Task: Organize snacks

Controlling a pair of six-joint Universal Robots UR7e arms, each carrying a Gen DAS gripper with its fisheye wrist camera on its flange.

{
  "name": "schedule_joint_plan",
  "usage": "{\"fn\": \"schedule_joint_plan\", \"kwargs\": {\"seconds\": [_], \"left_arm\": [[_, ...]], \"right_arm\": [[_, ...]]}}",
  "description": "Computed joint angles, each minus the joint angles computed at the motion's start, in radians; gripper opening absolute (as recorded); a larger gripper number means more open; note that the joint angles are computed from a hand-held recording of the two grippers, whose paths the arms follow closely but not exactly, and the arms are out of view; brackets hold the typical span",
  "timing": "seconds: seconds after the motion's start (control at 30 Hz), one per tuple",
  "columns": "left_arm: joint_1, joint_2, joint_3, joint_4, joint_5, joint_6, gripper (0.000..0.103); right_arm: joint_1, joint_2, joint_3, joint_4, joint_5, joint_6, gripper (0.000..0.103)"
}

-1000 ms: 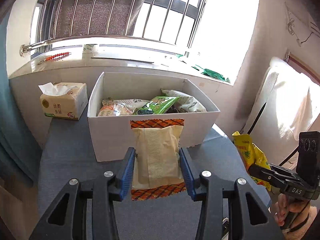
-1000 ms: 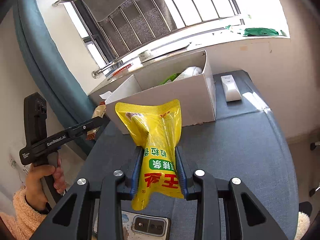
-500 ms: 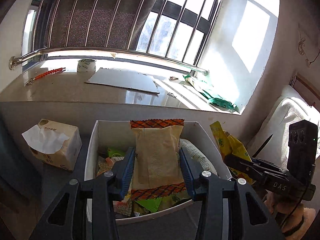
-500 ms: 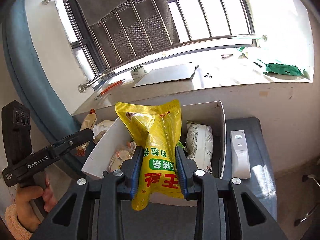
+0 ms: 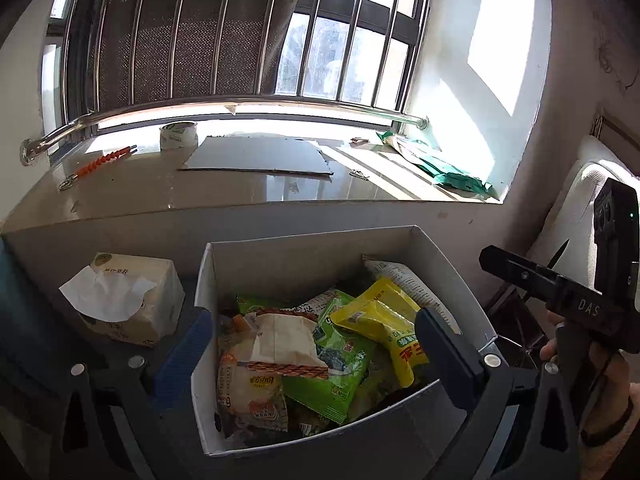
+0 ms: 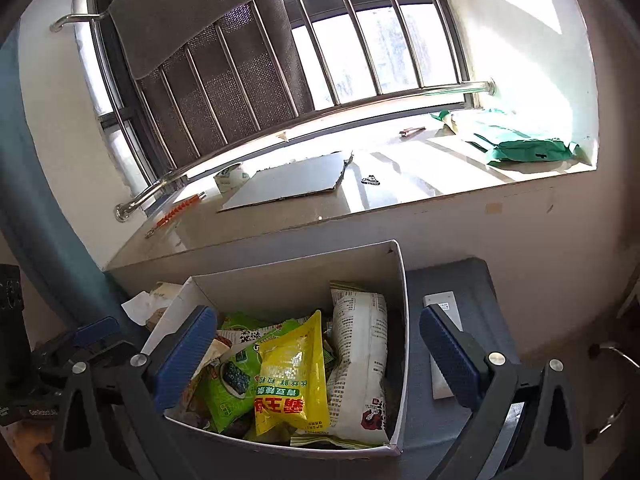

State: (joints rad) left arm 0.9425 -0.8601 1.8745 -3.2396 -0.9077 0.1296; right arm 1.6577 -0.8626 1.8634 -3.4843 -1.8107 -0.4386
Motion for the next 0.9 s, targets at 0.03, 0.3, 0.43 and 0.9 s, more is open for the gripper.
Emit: {"fn": "schedule_joint_plan", "kwargs": {"seconds": [0.03, 0.3, 0.43, 0.9], "left_arm": [[-0.01, 0.0, 0.014, -0.033, 0.017, 0.02, 0.103], [-0.112, 0.017, 0.129, -0.338, 0.209, 0.132, 0.103], [-0.132, -0.043, 0.206, -0.31, 0.181, 0.052, 0.103], [-0.325, -0.158, 0.551, -0.287, 0.34, -0.249, 0.103]], "right_arm": [[0.003, -0.004, 0.002, 0.013, -0.012, 0.0, 0.103], [0.06, 0.018, 0.076, -0.154, -0.101, -0.187, 0.103], [0.084, 0.007, 0.15, -0.212, -0.126, -0.251, 0.103], [0.069, -0.151, 0.507, -0.352, 0.014, -0.255, 0.103]]}}
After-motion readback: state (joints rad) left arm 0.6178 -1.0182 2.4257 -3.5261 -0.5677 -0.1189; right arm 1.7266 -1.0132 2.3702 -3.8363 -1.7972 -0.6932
